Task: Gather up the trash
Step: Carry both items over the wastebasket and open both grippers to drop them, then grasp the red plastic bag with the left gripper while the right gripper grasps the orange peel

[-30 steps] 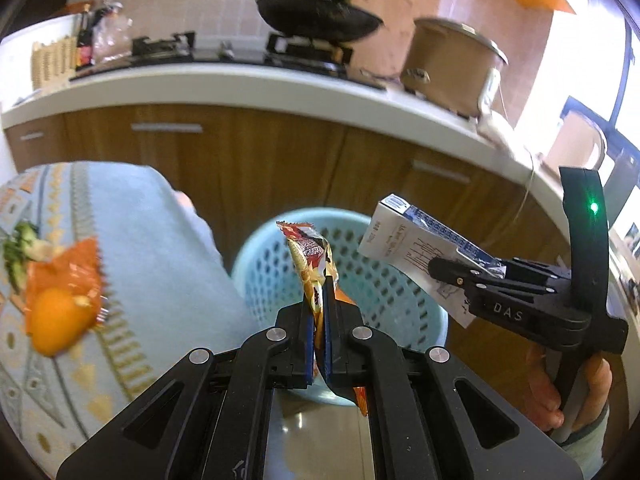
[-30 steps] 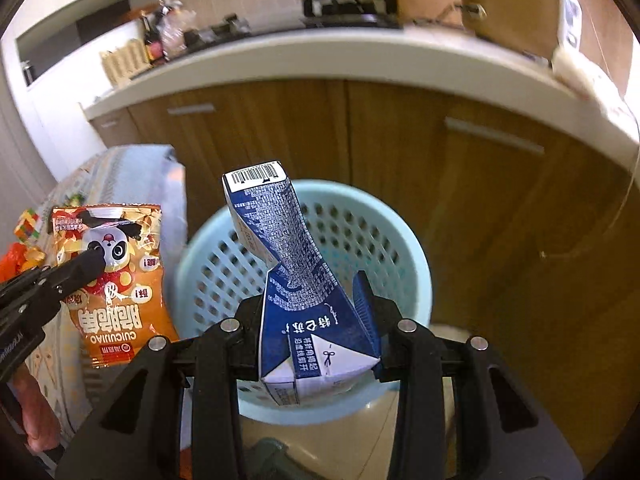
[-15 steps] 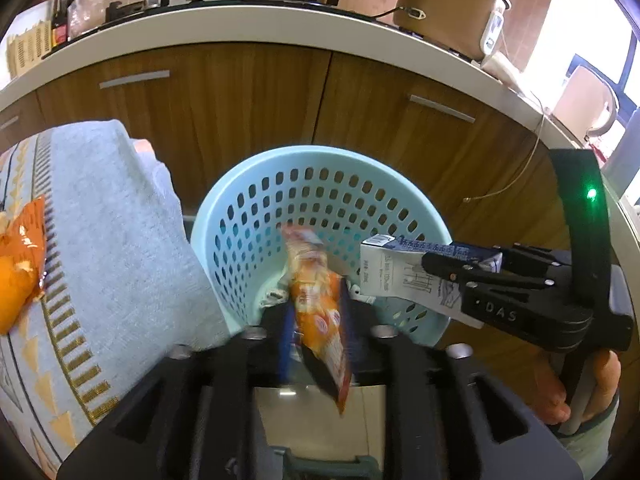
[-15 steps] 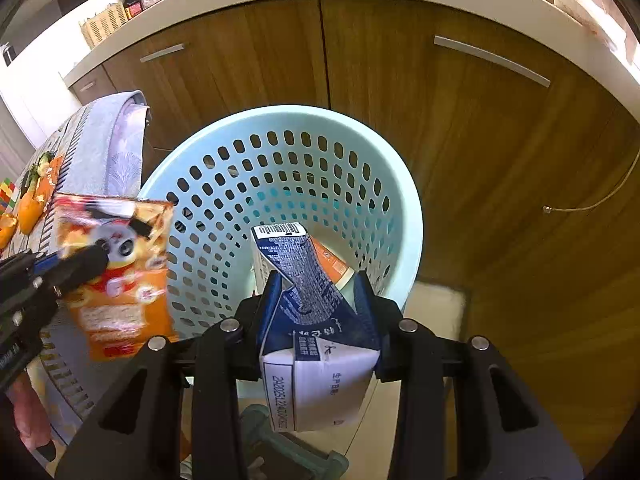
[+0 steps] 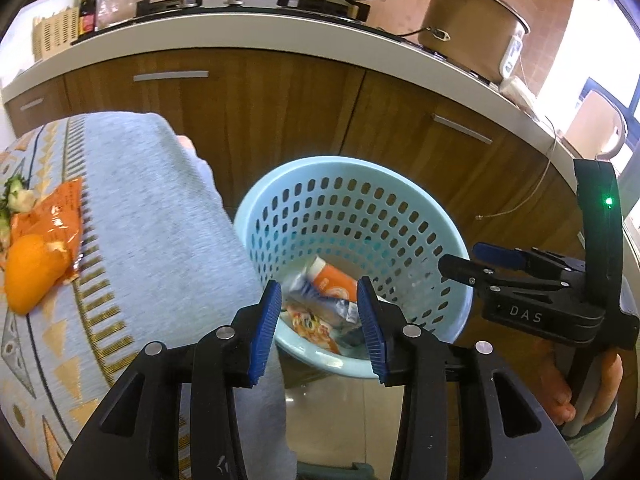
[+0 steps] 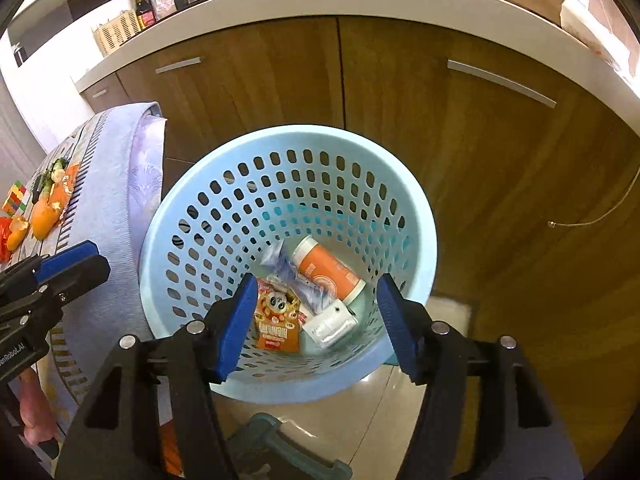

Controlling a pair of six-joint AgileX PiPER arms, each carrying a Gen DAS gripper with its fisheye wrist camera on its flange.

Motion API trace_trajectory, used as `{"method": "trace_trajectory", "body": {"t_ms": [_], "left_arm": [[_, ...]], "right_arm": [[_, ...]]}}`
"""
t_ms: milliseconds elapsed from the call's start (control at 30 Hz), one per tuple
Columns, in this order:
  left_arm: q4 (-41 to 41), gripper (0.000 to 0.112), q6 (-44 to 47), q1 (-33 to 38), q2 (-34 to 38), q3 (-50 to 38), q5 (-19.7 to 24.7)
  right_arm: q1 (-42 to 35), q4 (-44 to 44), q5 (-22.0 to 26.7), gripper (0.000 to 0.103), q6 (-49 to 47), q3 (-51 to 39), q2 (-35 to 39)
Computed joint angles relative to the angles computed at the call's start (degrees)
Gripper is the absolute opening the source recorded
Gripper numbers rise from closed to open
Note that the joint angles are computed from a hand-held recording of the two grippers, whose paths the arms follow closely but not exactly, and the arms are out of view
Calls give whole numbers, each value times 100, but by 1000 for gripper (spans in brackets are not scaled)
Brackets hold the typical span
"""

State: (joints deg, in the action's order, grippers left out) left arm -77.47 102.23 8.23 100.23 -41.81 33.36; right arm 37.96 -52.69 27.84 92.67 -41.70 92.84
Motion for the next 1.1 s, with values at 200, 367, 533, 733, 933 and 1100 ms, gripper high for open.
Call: {"method": "trace_trajectory", "body": {"t_ms": [200,367,533,733,933,1100], "left_arm": [[-30,38,107,448,-112,64,221],[96,38,111,1157,-282,15,566],[253,38,50,2022,-501,-156,993],[255,52,138,3185,-612,-515,1498],[135,71,133,4240,-455,-1157,1574],[209,79,-312,4955,66,-2075,1581]], "right_arm": [[192,-35,135,58,-3,-182,10],[483,-72,304,58,-170,-619,92],[930,-102,562,58,-386,-1315,323],[1417,115,921,58,-1076,-2497,899],[1726,567,1271,58,-2006,-3844,1649],[1854,900,1503,58,-2616,-4822,2226]]}}
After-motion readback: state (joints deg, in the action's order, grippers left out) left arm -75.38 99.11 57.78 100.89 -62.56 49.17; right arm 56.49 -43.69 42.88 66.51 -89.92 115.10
